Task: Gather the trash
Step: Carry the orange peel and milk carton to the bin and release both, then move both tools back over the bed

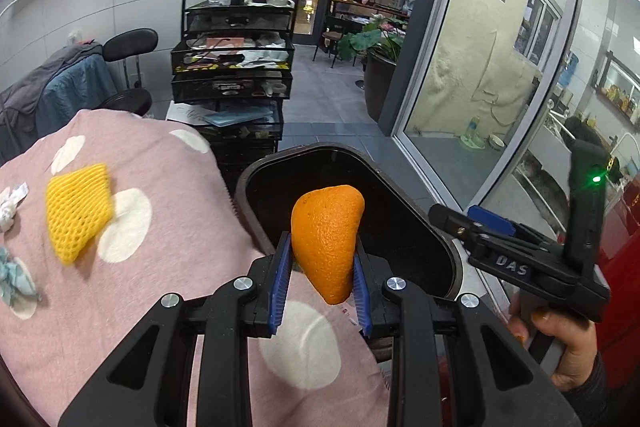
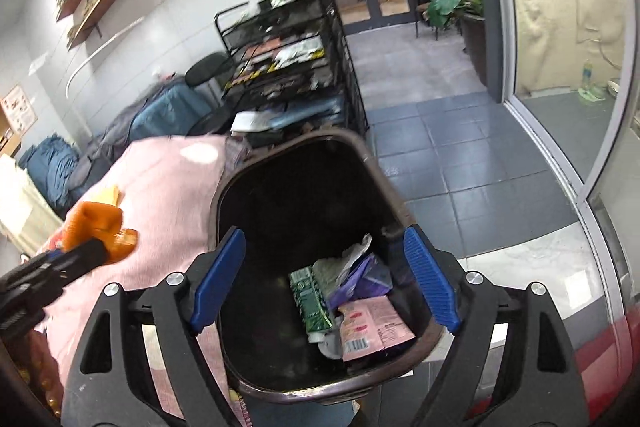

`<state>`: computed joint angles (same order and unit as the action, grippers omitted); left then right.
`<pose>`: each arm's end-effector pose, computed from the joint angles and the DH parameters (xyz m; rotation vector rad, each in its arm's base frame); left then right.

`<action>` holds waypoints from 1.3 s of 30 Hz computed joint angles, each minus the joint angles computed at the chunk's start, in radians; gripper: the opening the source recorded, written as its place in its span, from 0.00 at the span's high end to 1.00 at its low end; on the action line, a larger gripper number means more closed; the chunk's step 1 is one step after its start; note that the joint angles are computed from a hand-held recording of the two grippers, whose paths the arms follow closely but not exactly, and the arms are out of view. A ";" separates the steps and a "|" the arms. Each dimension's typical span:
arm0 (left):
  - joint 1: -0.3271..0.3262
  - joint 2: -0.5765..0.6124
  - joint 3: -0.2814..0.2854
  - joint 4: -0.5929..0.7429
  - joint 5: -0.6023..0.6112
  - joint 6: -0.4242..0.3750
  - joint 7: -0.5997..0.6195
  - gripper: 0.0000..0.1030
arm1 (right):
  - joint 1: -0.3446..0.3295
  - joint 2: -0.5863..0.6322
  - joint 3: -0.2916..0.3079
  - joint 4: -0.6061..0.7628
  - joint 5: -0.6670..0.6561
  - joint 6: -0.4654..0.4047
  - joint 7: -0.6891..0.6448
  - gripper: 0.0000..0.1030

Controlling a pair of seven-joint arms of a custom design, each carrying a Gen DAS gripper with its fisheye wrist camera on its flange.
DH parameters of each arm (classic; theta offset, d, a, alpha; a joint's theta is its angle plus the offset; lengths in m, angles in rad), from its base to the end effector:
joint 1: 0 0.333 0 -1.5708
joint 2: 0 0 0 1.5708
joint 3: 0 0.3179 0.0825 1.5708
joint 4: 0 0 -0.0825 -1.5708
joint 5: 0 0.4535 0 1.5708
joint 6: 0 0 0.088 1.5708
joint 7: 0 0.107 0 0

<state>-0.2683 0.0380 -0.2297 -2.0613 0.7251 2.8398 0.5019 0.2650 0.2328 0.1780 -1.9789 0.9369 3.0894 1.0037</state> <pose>0.5622 -0.3437 0.4601 -1.7538 1.8284 -0.9401 0.6492 0.2284 0.3904 -1.6492 1.5381 -0.3206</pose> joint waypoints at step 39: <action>-0.055 0.015 0.014 0.053 0.210 -0.115 -0.090 0.08 | -0.029 -0.035 0.020 -0.031 0.036 0.034 -0.038 0.11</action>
